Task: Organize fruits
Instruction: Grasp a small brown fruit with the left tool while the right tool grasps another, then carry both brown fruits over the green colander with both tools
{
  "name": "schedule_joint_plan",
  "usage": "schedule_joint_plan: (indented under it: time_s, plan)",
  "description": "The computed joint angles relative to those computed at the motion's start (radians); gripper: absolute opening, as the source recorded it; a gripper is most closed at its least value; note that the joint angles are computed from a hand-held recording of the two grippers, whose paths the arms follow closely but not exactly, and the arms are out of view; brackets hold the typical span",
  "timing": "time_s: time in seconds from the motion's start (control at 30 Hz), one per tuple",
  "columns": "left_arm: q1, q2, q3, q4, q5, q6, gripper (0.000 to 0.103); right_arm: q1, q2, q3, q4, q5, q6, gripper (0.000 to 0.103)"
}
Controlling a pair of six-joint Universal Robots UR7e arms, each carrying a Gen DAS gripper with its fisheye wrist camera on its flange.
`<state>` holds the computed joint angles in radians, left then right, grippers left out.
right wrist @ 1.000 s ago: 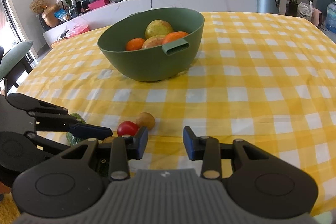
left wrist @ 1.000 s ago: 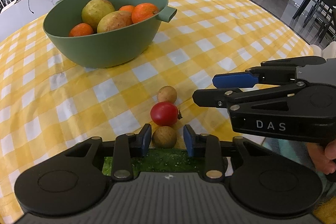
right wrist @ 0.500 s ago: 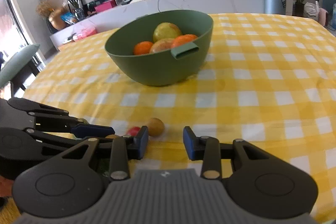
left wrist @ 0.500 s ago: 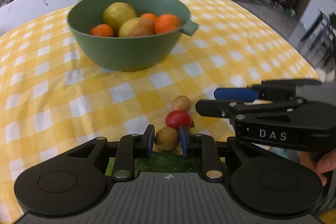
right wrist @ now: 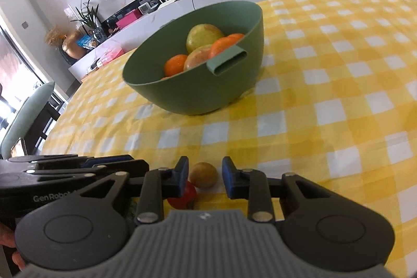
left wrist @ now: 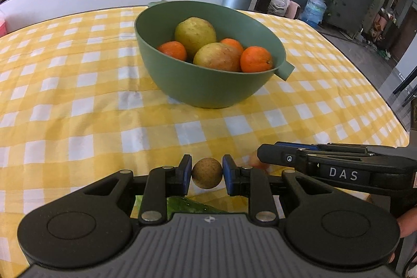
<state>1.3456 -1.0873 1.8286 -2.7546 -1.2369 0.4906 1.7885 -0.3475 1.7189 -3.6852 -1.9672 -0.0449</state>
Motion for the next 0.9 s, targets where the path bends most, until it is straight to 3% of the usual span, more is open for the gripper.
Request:
schedule_joint_plan:
  time_s: [0.3, 0.67, 0.9]
  plan:
    - [-0.001, -0.001, 0.005, -0.007, 0.009, 0.007, 0.028, -0.012, 0.003, -0.014, 0.036, 0.035, 0.021, 0.021]
    - [-0.002, -0.008, 0.017, -0.039, 0.002, 0.014, 0.028, -0.001, 0.012, -0.011, -0.012, 0.004, -0.018, 0.02]
    - [-0.006, -0.024, 0.023, -0.064, -0.034, 0.008, 0.028, 0.039, 0.029, -0.016, -0.096, -0.062, -0.144, 0.02]
